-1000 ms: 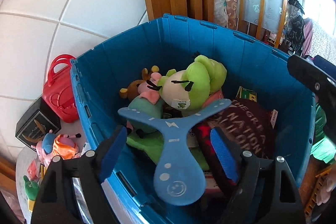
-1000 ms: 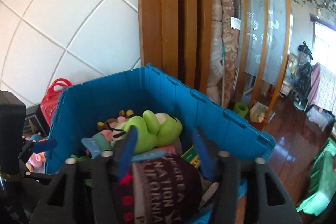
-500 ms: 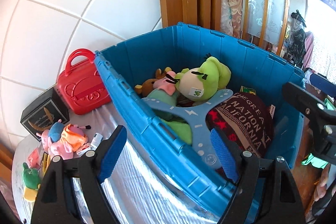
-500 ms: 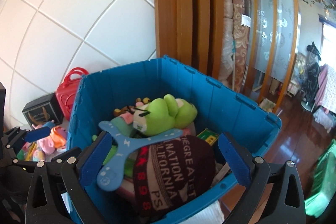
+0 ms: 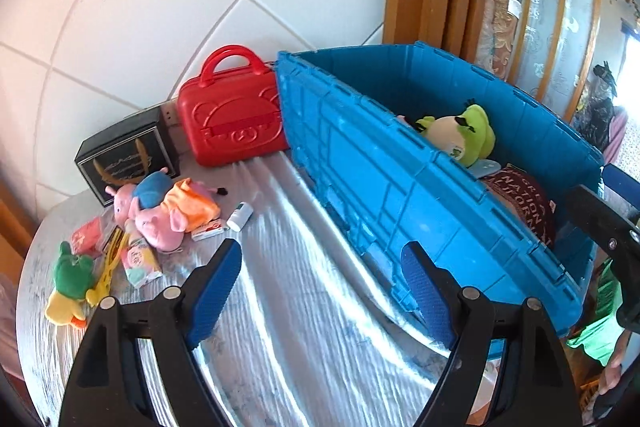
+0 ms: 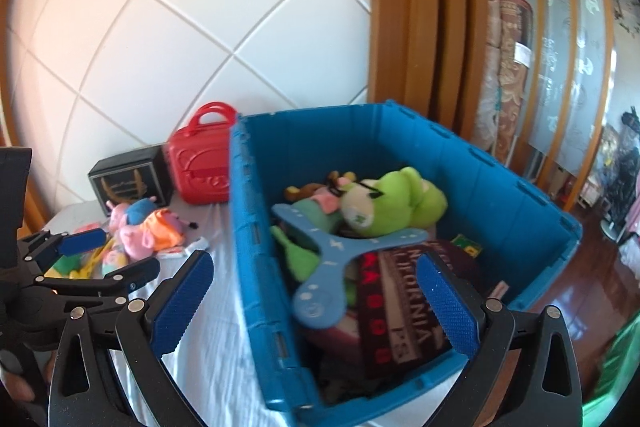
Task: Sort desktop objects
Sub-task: 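Release the cloth and boomerang into the crate and withdraw both tools, then move both tools toward the green-and-yellow plush on the bed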
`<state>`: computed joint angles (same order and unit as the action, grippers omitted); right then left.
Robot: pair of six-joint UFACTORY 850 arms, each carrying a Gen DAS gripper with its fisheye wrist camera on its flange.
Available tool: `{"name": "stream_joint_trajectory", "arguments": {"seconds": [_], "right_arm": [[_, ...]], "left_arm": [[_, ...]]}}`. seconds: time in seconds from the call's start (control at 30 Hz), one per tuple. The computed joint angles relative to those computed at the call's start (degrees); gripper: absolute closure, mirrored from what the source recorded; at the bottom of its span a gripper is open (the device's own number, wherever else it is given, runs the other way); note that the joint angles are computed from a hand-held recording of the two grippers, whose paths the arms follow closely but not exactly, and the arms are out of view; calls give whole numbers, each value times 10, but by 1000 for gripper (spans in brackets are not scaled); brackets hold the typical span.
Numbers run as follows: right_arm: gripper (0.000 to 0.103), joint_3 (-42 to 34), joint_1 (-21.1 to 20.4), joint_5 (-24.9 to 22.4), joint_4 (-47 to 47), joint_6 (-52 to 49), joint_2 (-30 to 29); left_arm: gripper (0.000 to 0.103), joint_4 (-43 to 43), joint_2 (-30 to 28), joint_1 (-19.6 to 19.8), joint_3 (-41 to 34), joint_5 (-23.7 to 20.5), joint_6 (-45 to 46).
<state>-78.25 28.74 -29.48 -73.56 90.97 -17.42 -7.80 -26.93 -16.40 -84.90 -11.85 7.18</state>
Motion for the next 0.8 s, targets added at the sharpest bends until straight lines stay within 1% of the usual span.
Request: {"name": "stream_joint_trajectory", "arguments": {"seconds": [0.1, 0.2, 0.3, 0.33, 0.4, 0.53, 0.67, 0.7, 0.8], "right_arm": [[0, -22, 18, 5, 10, -12, -20], [0, -57, 33, 14, 33, -43, -50], [0, -103, 47, 26, 80, -103, -88], [0, -116, 51, 32, 96, -123, -101], [0, -151, 58, 41, 141, -174, -130], [0, -215, 71, 49, 239, -278, -185], [0, -299, 80, 44, 359, -407, -250], [0, -325, 83, 39, 390, -443, -269], [0, -410, 89, 18, 480, -549, -328]], "left_arm": [[21, 31, 21, 26, 33, 13, -33], [21, 30, 38, 57, 65, 31, -33], [21, 71, 49, 89, 88, 36, -79], [21, 102, 50, 100, 94, 36, -112], [21, 174, 52, 122, 105, 33, -189], [21, 217, 53, 167, 127, 34, -241], [21, 327, 46, 205, 135, 25, -368], [21, 336, 42, 216, 134, 22, -383], [21, 315, 25, 245, 126, 13, -378]]}}
